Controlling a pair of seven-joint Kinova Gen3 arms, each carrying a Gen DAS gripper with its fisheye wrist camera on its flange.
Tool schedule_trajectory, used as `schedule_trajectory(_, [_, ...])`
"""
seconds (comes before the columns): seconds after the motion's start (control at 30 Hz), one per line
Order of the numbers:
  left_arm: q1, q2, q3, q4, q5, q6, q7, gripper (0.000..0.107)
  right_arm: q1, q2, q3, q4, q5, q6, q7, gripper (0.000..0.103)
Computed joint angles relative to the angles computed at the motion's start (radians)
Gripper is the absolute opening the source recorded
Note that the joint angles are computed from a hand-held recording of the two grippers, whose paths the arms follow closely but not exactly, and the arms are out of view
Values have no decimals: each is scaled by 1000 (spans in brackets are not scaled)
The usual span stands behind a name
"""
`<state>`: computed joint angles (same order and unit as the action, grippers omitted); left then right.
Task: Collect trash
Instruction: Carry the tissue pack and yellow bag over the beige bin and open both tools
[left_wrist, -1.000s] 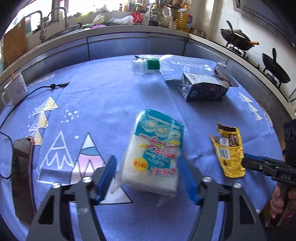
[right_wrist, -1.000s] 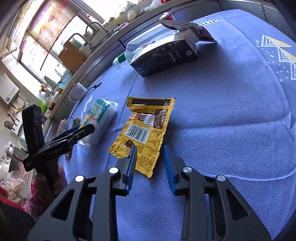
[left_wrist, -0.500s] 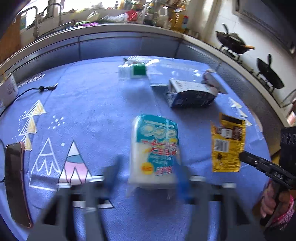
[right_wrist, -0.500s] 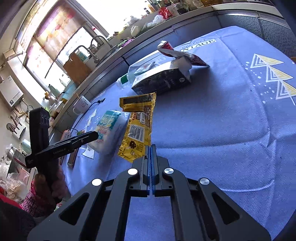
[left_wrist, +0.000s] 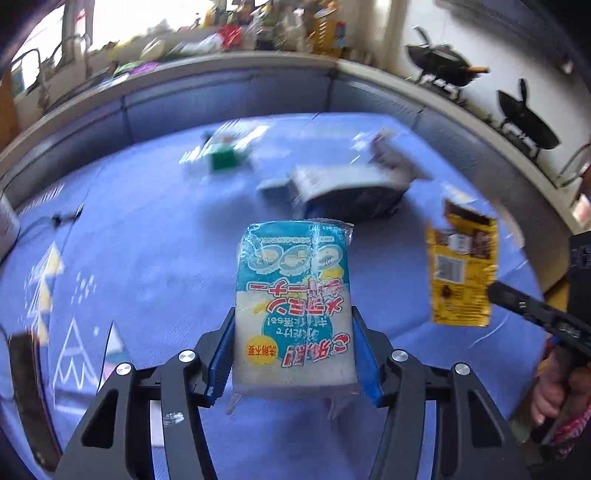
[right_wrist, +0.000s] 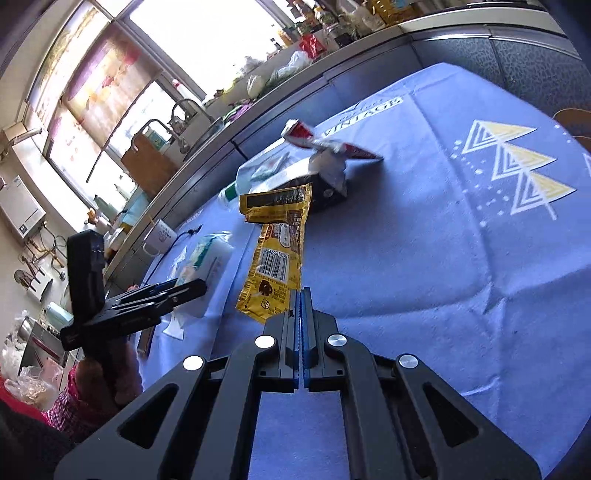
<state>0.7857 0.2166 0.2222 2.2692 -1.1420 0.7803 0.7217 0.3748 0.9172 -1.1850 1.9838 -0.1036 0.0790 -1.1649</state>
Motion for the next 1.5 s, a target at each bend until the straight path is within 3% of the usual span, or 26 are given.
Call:
schedule_trajectory(0.1, [-106,15,80,-83,-22,-14,-121,57,49,12,0,-4,0,-14,-7,1])
schedule_trajectory(0.2, [-245,76,175,-174,-61,-83,-243,58,96,21,9,-9,5,-18,-21,1])
schedule_trajectory(0.47, [-542,373,533,-532,-145,-16,-568,58,265,24,21,-40,42,-62,-68,1])
schedule_trajectory(0.53, [-552,434,557,-625,-153,-11,-650,58,294,16,31,-58,57,-78,-87,1])
schedule_trajectory(0.6, [-535,482,532,-717,-149,-48,-728,58,307,9,52,-85,77,-89,-110,1])
schedule_trajectory(0.67, [-516,533,520,-810,-137,-57,-806,58,301,0,89,-122,88,-96,-141,1])
schedule_trajectory(0.8, [-503,655,565,-995,-159,-39,-956,59,257,-8,175,-207,103,-82,-193,1])
schedule_trajectory(0.87, [-454,692,521,-1088,-128,-29,-1026,59,226,-13,217,-240,107,-75,-208,1])
schedule_trajectory(1.1, [-268,782,256,-1387,151,20,-1264,61,140,-30,338,-305,118,-76,-243,6])
schedule_trajectory(1.13, [-247,790,211,-1411,192,20,-1292,65,126,-29,354,-321,115,-62,-250,11])
schedule_trajectory(1.17, [-220,802,164,-1447,231,34,-1309,80,121,-25,361,-328,109,-62,-255,26])
schedule_trajectory(1.2, [-196,807,118,-1471,260,51,-1322,84,121,-31,364,-319,100,-77,-263,31])
schedule_trajectory(1.3, [-144,783,-21,-1453,364,27,-1344,82,161,-30,320,-276,121,-127,-286,31])
schedule_trajectory(1.5, [-30,663,-299,-1249,518,-142,-1281,82,239,-75,232,-141,186,-218,-372,31])
